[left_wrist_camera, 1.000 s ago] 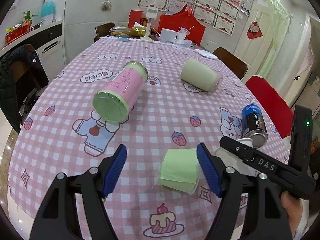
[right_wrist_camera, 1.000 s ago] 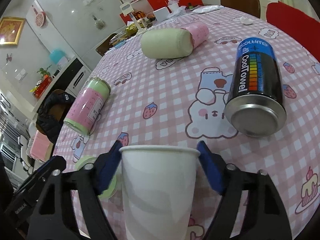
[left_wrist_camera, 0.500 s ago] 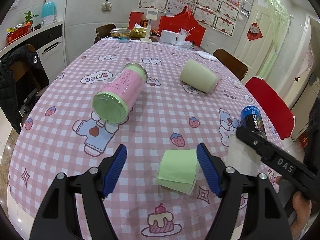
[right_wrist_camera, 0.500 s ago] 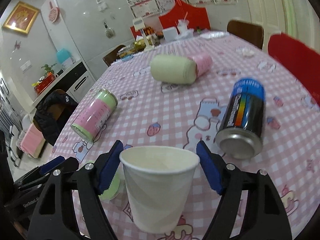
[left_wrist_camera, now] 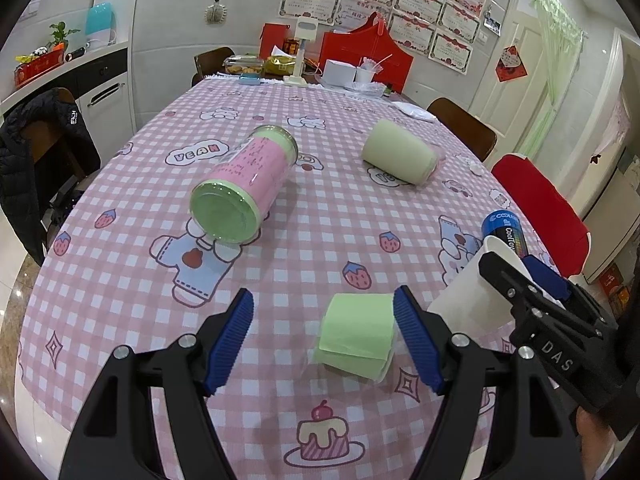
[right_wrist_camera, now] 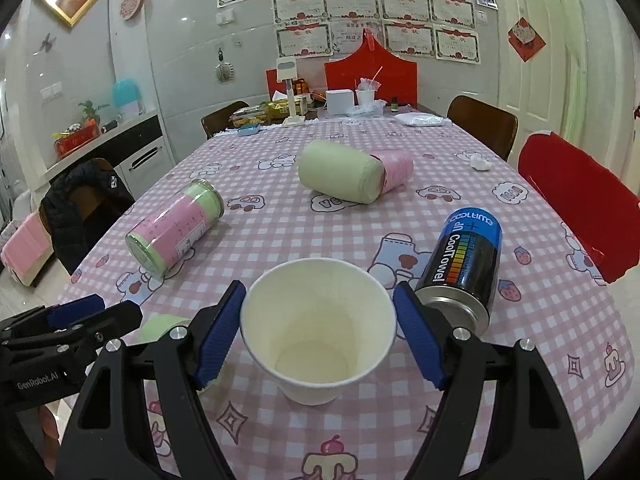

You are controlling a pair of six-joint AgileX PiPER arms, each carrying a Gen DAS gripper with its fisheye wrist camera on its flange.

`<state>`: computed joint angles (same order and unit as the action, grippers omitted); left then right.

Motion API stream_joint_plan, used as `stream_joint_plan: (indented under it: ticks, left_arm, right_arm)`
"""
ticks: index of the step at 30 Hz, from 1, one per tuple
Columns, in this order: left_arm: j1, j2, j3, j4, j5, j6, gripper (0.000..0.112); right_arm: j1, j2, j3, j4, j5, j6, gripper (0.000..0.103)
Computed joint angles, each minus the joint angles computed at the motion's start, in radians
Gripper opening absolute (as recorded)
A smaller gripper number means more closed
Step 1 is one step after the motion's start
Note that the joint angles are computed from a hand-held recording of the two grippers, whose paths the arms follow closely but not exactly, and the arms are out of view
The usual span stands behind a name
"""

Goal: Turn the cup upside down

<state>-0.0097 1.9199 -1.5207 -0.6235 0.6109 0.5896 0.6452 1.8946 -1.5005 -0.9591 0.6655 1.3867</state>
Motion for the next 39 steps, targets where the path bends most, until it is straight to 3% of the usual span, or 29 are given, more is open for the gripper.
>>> stream_joint_plan:
  ticks: [8,10,18,33,35,39]
  left_arm:
    - [0.006,-0.04,0.046,-0.016,-0.02,0.028,0.072]
    - [0.007,-0.051,0.055,-0.015,-0.024,0.029,0.072]
    - [0.014,-0.146,0.144,-0.054,-0.062,0.083,0.072]
    - [0.023,-0.435,0.389,-0.268,-0.193,0.35,0.072]
    - [0.023,-0.478,0.419,-0.306,-0.209,0.392,0.079]
    - [0.03,-0.574,0.489,-0.467,-0.244,0.562,0.079]
  right_arm:
    - [0.018,-0.028,0.03,-0.004,-0.013,0.029,0.082]
    - [0.025,-0.038,0.039,-0.009,-0.014,0.043,0.089]
    - [0.069,-0.101,0.097,-0.081,0.003,0.147,0.089]
    - [0.321,-0.254,0.217,-0.39,0.331,0.378,0.095]
    - [0.358,-0.263,0.223,-0.417,0.381,0.382,0.095]
    - [0.42,-0.273,0.236,-0.47,0.471,0.391,0.095]
